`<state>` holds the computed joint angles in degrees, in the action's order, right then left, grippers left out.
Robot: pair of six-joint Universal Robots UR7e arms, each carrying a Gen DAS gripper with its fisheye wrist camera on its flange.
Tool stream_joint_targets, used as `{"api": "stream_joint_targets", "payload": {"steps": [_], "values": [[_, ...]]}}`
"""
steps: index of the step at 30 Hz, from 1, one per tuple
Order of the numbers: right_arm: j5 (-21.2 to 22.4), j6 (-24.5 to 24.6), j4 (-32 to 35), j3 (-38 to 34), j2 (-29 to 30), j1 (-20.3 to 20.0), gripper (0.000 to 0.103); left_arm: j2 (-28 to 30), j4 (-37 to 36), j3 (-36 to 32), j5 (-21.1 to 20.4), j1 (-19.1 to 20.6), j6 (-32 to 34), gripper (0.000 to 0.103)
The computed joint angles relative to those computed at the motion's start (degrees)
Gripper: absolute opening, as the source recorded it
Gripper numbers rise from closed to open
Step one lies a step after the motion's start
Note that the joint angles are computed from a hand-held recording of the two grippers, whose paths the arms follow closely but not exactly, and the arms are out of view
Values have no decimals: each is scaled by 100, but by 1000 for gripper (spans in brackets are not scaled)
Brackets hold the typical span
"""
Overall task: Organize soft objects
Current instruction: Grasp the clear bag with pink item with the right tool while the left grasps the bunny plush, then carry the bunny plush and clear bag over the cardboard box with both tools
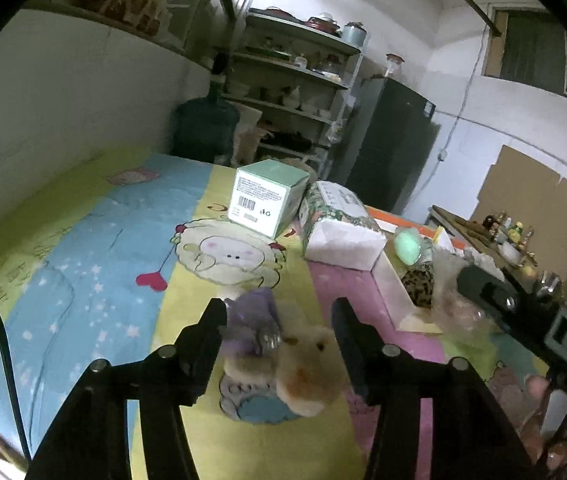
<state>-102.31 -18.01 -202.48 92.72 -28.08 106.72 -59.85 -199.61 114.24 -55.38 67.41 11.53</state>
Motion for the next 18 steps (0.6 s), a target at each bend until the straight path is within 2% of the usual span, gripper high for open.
{"api": "stream_joint_targets", "payload": {"steps": [5, 8, 12, 13, 14, 18], "values": [[257, -33, 90, 110, -108, -111, 51, 280, -78, 116, 379, -143, -337, 55], [332, -52, 79, 237, -225, -195, 51, 577, -511, 17, 695, -206, -299, 55], [428, -1, -79, 419, -383, -320, 51, 810, -457, -297, 699, -184, -162, 55], [444, 11, -111, 448, -404, -338, 51, 864, -421, -358, 725, -183, -74, 52], [475, 20, -156, 487, -433, -364, 51, 917, -421, -408, 771, -187, 72, 45], [570, 78, -183, 548, -483, -445, 51, 985, -560, -452, 717, -149, 508, 39]]}}
